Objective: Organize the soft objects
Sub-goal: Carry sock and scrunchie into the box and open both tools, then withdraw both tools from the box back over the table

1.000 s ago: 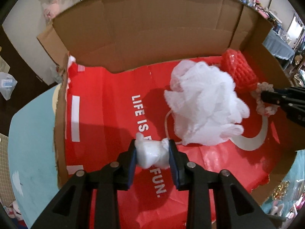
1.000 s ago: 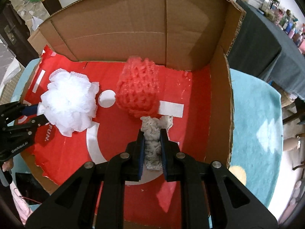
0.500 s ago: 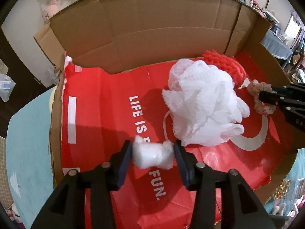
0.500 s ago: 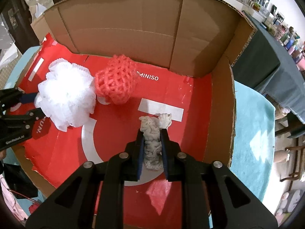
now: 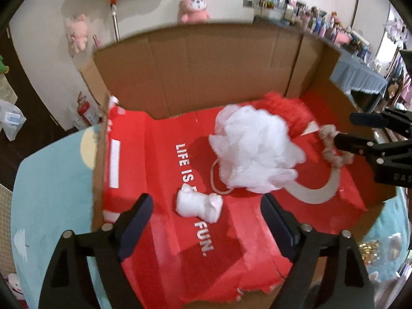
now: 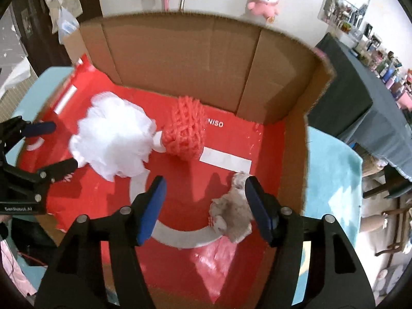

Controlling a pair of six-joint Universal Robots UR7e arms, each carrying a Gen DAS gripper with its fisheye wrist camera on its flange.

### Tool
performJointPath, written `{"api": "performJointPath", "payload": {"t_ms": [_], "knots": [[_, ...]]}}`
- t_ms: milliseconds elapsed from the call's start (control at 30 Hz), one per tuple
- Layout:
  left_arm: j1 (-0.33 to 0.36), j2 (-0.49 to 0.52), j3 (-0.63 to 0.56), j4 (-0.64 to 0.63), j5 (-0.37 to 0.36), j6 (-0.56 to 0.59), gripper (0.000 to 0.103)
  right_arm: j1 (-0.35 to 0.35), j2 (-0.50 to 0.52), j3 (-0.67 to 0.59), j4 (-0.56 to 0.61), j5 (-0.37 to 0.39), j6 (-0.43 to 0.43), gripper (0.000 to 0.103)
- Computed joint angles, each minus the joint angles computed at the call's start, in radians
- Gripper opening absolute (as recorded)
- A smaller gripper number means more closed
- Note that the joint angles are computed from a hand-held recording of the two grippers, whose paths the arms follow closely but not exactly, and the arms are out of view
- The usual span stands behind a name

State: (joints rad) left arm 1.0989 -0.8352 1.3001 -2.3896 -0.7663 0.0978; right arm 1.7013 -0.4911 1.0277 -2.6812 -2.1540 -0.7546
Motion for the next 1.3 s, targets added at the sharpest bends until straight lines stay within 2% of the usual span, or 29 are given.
{"api": "performJointPath", "payload": {"t_ms": [100, 200, 300, 433, 567, 733, 800, 967, 1033, 1167, 1300], "knots": [[-0.039, -0.064, 0.101, -0.117, -0.001, 0.019, 0.097, 0.008, -0.058, 0.084, -0.058, 0.017, -0.009, 0.072], [-0.08, -0.128, 0.192, -0.225, -0.008, 0.038, 0.102, 0.02, -0.146, 0.223, -0.152, 0.062, -0.004, 0.072], [-0.132, -0.194, 0.303, -0.362, 0.003, 0.074, 0.103, 0.025, -0.247, 0.351, -0.219, 0.122, 0.014, 0.08], [-0.205, -0.265, 0.445, -0.547, 0.02, 0.138, 0.103, 0.036, -0.362, 0.516, -0.349, 0.187, 0.007, 0.083], [-0.267, -0.339, 0.586, -0.698, 0.009, 0.16, 0.103, 0.04, -0.486, 0.726, -0.538, 0.263, -0.026, 0.092], [-0.33, -0.405, 0.741, -0.87, 0.026, 0.16, 0.103, 0.029, -0.594, 0.977, -0.83, 0.35, -0.076, 0.093], [-0.353, -0.423, 0.805, -0.949, 0.035, 0.161, 0.103, 0.018, -0.611, 1.055, -0.945, 0.379, -0.097, 0.098], [-0.4, -0.42, 0.92, -1.115, 0.106, 0.154, 0.103, -0.018, -0.596, 1.23, -1.283, 0.439, -0.166, 0.099], [-0.415, -0.398, 0.958, -1.207, 0.131, 0.182, 0.103, -0.042, -0.584, 1.275, -1.365, 0.471, -0.158, 0.099], [-0.434, -0.35, 1.022, -1.366, 0.186, 0.21, 0.103, -0.104, -0.56, 1.337, -1.454, 0.531, -0.124, 0.099], [-0.423, -0.319, 1.074, -1.427, 0.195, 0.172, 0.103, -0.168, -0.499, 1.368, -1.561, 0.581, -0.113, 0.099]]}}
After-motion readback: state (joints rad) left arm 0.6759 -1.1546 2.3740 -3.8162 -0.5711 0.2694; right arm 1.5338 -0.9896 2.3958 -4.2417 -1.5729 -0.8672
